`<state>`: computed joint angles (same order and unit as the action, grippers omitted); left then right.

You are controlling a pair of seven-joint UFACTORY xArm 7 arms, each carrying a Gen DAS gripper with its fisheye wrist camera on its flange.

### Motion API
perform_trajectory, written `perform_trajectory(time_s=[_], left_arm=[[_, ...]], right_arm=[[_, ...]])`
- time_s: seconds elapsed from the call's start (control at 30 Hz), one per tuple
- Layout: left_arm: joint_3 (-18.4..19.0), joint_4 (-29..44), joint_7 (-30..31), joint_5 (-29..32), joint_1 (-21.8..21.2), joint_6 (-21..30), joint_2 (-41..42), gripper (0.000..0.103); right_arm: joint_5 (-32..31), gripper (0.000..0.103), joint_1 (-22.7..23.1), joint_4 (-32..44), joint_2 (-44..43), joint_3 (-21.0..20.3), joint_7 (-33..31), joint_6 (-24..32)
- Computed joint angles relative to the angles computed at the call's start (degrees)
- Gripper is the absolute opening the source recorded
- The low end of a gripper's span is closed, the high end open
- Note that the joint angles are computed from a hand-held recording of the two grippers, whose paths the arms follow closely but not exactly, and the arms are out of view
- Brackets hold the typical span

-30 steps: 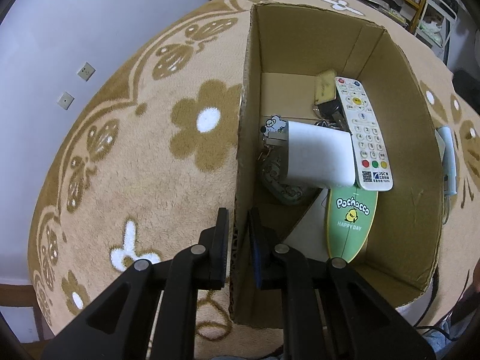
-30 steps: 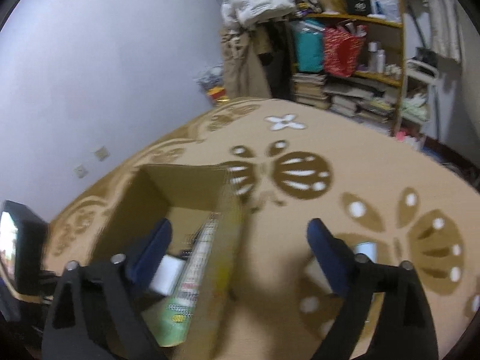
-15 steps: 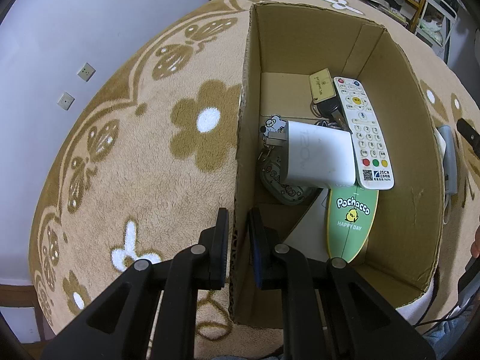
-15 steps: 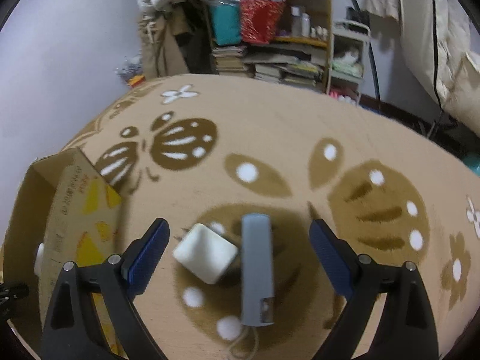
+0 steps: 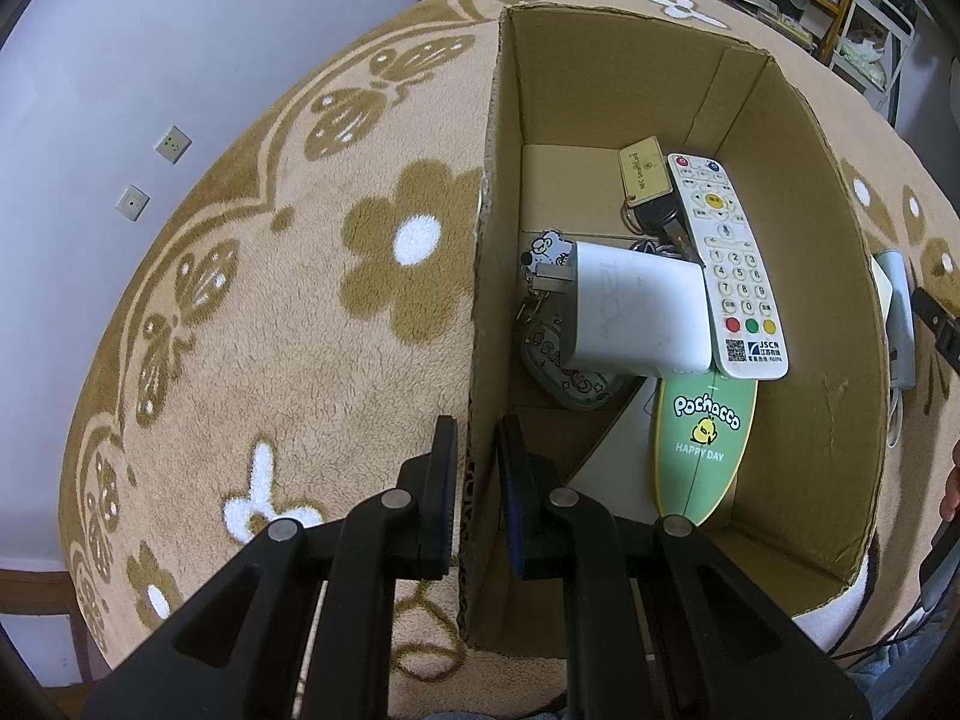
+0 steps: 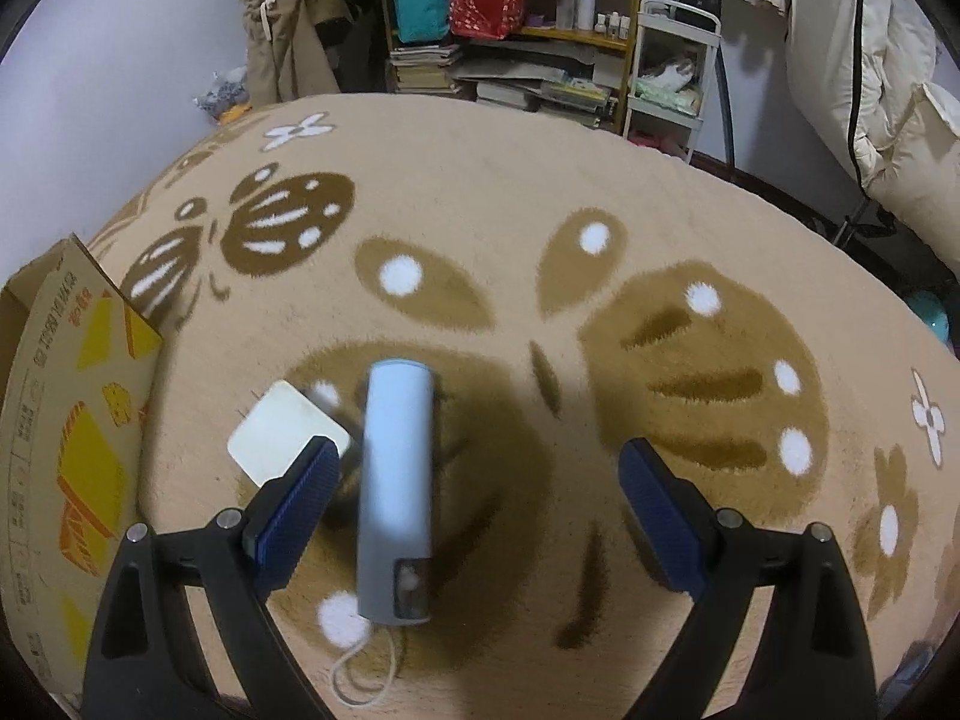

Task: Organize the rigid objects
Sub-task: 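Move the right tool back and grasp the light blue power bank, then carry the power bank into the box with the right tool and release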

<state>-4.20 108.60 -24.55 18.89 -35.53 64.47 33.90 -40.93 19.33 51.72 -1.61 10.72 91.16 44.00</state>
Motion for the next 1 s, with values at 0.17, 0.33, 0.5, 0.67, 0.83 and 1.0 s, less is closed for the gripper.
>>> perform_trajectory(time_s=[0.17,0.33,0.5,0.67,0.83,1.0], left_arm=[[0.01,-0.02,-0.01,0.07,-0.08,0.12,-0.08,0.014],[0.0,0.14,0.06,0.03,-0.06,0.17,0.02,0.014],[0.05,0.3,0.13,0.16,-0.15,0.31,0.1,0.014],[0.03,0.41,0.13,0.02,-0.11,0.31,0.18,0.014],[0.06,0.46,0.16,0.05,-0.14,0.36,0.21,0.014],[0.08,0.37,0.2,0.12,-0.15,0.31,0.16,0.014]], right_arm=[[2.43,0.094,0.28,0.16,1.93,-0.23,-4.45,-2.1],[3.81,0.057,1.03,0.68,5.14,-1.29,-6.51,-6.45],[0.89,0.029,2.28,1.14,5.44,-2.06,-3.17,-6.43],[1.13,0.029,2.26,0.84,4.99,-2.32,-1.54,-6.79],[-0.67,0.029,2.33,2.3,3.91,-2.08,0.4,-5.01],[-5.95,0.029,2.6,4.86,3.0,-1.07,3.57,-2.94]])
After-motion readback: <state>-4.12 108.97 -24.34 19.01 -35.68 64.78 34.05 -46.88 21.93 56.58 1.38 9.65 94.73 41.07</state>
